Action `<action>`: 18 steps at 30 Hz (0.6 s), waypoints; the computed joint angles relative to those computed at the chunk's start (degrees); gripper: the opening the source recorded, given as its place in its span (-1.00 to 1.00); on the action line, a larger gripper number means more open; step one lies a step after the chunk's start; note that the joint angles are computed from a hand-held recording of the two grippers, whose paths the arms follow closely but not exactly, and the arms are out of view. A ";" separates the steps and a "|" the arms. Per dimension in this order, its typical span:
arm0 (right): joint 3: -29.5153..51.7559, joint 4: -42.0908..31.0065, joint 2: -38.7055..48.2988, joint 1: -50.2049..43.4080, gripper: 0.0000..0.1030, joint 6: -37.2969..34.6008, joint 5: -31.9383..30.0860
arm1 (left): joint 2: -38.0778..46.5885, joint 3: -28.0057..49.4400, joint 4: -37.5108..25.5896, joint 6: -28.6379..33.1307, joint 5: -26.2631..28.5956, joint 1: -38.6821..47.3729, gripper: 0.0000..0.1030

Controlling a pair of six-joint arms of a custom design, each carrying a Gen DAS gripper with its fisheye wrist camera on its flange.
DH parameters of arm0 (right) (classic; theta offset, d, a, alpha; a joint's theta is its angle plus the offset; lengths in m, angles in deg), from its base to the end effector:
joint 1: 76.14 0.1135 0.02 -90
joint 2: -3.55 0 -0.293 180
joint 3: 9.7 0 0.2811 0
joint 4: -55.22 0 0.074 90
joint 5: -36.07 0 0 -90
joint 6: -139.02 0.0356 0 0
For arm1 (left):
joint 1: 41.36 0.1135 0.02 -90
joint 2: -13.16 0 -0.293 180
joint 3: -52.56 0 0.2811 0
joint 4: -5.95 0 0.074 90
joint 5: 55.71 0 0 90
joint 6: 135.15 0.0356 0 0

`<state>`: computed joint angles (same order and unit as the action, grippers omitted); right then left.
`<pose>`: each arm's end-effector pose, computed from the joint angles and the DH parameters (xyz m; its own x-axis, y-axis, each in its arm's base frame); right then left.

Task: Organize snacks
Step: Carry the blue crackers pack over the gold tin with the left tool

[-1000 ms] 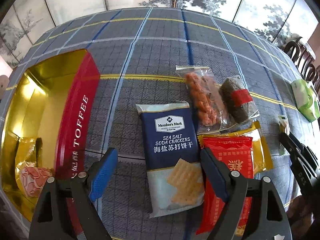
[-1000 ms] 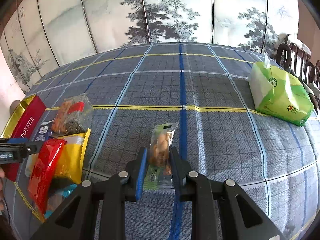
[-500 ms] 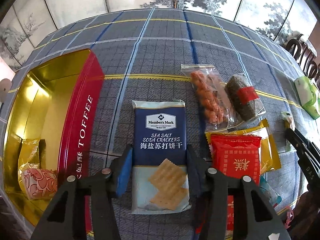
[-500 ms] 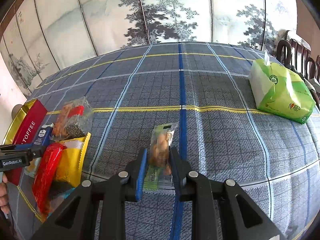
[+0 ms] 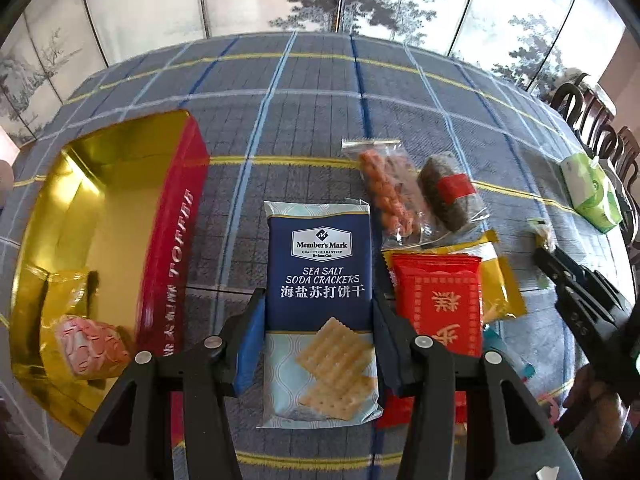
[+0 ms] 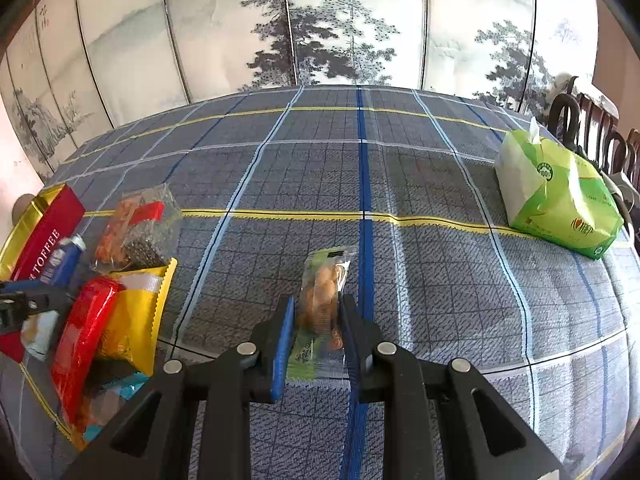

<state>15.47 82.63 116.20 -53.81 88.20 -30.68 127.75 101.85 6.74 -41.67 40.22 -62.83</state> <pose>0.1889 0.0624 0.0106 -0.7269 0.3290 -0.6029 0.3771 0.9248 0.0500 0.2839 -0.1156 0.0258 -0.8139 0.3850 -0.4352 0.4557 0.8876 -0.0670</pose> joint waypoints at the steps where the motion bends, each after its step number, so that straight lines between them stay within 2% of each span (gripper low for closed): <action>1: 0.47 -1.23 -0.16 0.56 -0.55 0.27 0.63 | -0.98 -0.50 -0.18 0.24 0.09 0.11 -0.11; 9: 2.45 -5.58 -0.39 1.84 -0.55 0.61 2.77 | -9.20 -3.84 -3.05 2.71 2.12 3.81 -0.11; 18: 2.84 -6.77 -0.52 2.19 -0.55 0.62 3.50 | -14.82 -5.24 -5.67 9.08 2.64 12.41 -0.11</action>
